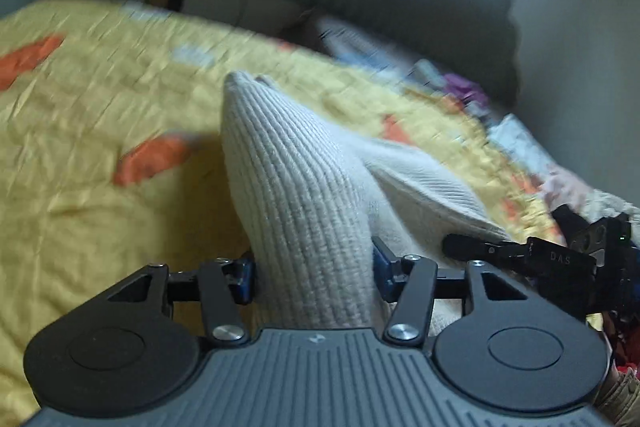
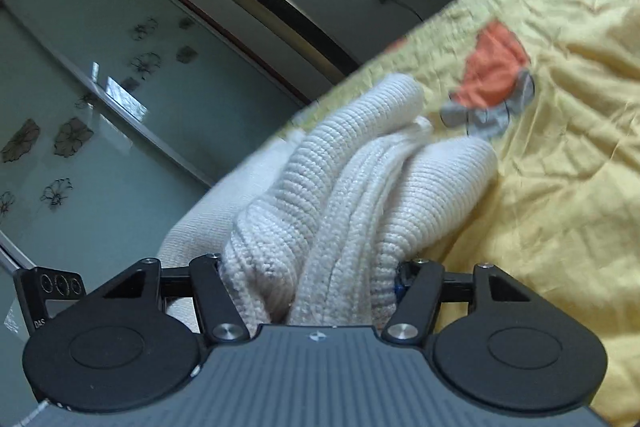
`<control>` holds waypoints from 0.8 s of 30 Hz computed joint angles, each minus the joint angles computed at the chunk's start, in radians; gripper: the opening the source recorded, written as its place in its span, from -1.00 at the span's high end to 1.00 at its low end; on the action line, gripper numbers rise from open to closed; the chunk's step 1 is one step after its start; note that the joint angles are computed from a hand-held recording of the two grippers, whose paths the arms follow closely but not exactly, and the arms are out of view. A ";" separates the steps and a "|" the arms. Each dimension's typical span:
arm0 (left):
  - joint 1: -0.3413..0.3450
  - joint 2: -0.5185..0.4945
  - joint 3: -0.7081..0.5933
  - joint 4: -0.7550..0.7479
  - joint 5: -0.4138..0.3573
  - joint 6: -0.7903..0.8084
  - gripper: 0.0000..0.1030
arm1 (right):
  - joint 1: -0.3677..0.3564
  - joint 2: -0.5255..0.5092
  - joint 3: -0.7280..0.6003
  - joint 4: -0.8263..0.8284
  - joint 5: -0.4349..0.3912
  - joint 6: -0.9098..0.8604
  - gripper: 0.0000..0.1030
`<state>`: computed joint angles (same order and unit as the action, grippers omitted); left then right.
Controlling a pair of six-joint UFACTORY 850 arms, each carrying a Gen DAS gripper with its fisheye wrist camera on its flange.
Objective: Fold small clothes
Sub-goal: 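Lay the held sweater edge down with the right gripper onto the folded stack, then open the right gripper and withdraw both grippers from the folded sweater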
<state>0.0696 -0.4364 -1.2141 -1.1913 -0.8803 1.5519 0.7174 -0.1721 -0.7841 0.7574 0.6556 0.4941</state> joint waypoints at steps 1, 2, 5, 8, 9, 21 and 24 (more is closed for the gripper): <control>0.011 -0.004 -0.003 0.020 0.004 -0.017 -0.17 | -0.010 -0.017 -0.017 0.019 -0.043 -0.004 -0.29; 0.031 -0.001 0.007 0.004 -0.014 0.007 -0.18 | -0.013 -0.039 -0.041 0.075 -0.082 -0.050 -0.34; 0.081 0.074 0.097 -0.087 0.010 0.212 -0.28 | 0.031 -0.030 -0.050 0.217 -0.052 -0.201 -0.47; 0.129 0.166 0.212 -0.175 0.006 0.503 -0.46 | 0.115 0.002 -0.062 0.524 0.055 -0.474 -0.46; 0.143 0.191 0.249 -0.196 0.000 0.603 -0.51 | 0.149 0.011 -0.066 0.585 0.115 -0.532 -0.46; 0.107 0.291 0.450 -0.546 0.188 1.191 -0.56 | 0.223 -0.026 -0.148 0.762 0.080 -0.774 0.66; 0.136 0.212 0.353 -0.449 0.164 0.928 -0.57 | 0.255 -0.020 -0.144 0.746 0.125 -0.738 0.70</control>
